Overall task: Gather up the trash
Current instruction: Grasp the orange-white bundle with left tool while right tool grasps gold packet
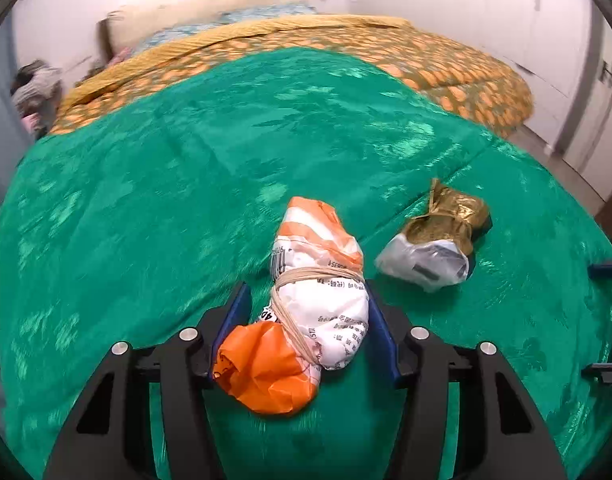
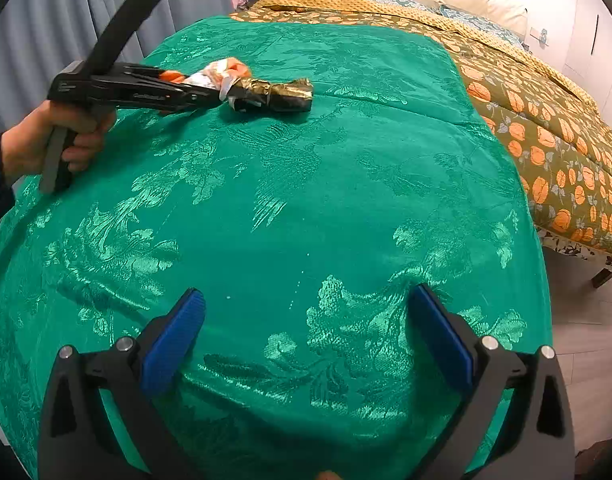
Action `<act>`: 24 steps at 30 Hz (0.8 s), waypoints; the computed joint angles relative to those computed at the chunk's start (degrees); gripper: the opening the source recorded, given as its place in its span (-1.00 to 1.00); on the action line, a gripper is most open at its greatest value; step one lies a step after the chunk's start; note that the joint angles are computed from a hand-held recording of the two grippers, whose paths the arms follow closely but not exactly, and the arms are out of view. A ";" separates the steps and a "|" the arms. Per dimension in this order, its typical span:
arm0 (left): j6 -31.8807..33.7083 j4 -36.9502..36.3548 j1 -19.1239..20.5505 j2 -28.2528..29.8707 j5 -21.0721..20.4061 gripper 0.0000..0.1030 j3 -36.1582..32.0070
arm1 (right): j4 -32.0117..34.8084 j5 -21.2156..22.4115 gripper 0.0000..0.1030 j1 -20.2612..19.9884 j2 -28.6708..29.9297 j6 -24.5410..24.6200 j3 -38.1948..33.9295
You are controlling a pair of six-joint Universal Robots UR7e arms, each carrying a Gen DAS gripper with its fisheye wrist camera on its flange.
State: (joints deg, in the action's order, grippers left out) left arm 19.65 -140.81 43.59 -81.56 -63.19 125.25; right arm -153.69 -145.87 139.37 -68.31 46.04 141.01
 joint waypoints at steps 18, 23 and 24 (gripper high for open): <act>-55.07 54.26 -24.70 -47.19 9.62 0.20 12.97 | 0.51 -0.21 0.91 0.00 0.07 0.31 -0.10; -56.10 54.59 -25.36 -47.13 12.43 0.73 14.34 | 0.48 -0.19 0.91 -0.01 0.03 0.26 -0.08; -55.82 54.70 -25.02 -46.30 12.34 0.76 14.57 | 0.53 -0.22 0.91 0.00 0.06 0.28 -0.11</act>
State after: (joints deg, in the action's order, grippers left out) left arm -36.17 -86.11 18.57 -127.86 -50.85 139.81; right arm -153.16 -146.09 139.36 -68.25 46.32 140.90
